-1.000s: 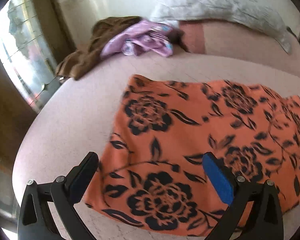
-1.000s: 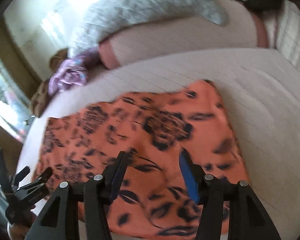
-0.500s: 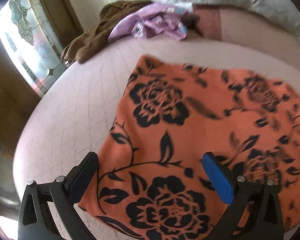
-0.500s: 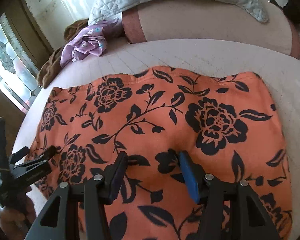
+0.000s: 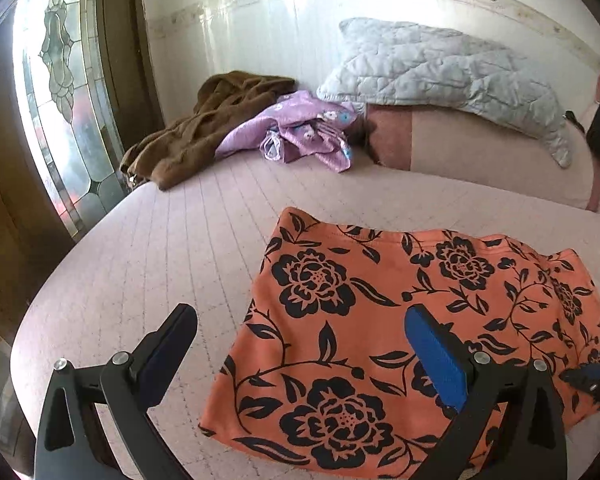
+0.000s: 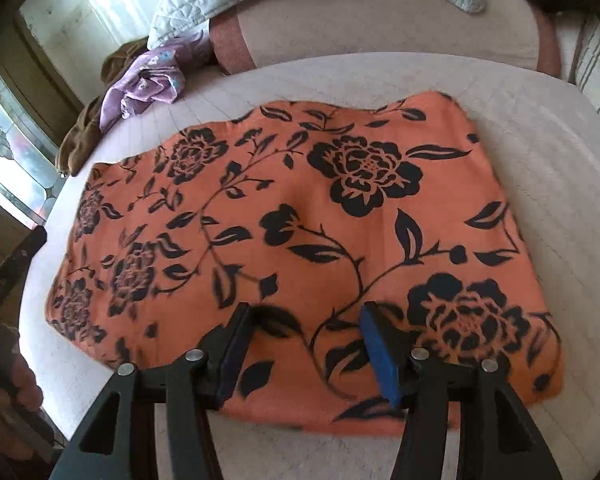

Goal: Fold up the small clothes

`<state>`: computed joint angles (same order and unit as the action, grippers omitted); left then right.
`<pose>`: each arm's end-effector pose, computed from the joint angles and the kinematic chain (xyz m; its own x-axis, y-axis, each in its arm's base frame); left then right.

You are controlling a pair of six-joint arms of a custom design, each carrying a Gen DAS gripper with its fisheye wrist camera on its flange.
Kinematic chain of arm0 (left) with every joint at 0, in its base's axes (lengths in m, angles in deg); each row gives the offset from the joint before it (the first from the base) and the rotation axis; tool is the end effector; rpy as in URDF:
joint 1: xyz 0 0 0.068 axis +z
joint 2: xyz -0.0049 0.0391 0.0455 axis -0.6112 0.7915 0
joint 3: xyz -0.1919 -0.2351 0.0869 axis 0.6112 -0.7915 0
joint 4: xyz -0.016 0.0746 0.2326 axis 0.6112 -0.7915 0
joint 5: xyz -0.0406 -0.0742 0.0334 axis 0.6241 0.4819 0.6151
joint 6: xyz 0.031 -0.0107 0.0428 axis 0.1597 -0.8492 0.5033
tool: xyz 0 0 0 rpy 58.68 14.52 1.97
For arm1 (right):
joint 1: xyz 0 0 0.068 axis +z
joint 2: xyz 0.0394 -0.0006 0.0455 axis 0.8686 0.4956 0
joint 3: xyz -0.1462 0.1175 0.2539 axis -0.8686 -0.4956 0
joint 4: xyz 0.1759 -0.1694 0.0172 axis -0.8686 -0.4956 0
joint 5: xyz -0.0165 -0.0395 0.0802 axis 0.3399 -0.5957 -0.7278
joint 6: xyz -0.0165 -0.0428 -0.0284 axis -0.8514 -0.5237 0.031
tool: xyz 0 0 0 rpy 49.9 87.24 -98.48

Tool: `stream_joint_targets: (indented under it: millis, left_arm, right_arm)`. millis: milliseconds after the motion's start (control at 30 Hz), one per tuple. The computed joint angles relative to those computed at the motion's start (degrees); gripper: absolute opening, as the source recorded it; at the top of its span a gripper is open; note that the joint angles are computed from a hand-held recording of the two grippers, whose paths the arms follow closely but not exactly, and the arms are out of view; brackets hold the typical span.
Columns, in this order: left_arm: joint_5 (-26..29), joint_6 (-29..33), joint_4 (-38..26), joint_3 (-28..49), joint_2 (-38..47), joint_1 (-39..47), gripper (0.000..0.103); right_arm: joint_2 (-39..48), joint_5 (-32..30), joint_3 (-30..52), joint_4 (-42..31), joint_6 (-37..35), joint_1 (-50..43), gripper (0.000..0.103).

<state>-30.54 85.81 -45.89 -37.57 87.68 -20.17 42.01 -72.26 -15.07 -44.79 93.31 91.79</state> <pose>0.3319 0.0921 0.1777 -0.6172 0.1996 -0.7610 0.2174 0.9729 0.0789 0.2252 0.1272 0.1391 -0.7529 0.4326 -0.4960 0.3364 0.9007 0.2748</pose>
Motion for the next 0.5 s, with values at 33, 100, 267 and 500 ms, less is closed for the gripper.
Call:
stream_joint_targets:
  millis: [33, 100, 267, 500]
  left_arm:
    - [0.8, 0.7, 0.1, -0.3, -0.4, 0.5, 0.103]
    - [1.3, 1.6, 0.9, -1.0, -1.0, 1.0, 0.103]
    - [3.7, 2.2, -0.1, -1.8, -2.5, 2.0, 0.103]
    - [3.1, 2.7, -0.1, -2.2, -2.6, 0.8, 0.103]
  right_arm:
    - [-2.4, 1.2, -1.4, 0.7, 1.3, 1.1, 0.059]
    - [-6.2, 4.4, -2.8, -0.9, 3.3, 2.9, 0.059]
    - [-12.6, 7.1, -6.2, -4.4, 6.3, 0.9, 0.059]
    - [-4.9, -7.2, -7.9, 1.5, 3.5, -10.7, 0.059]
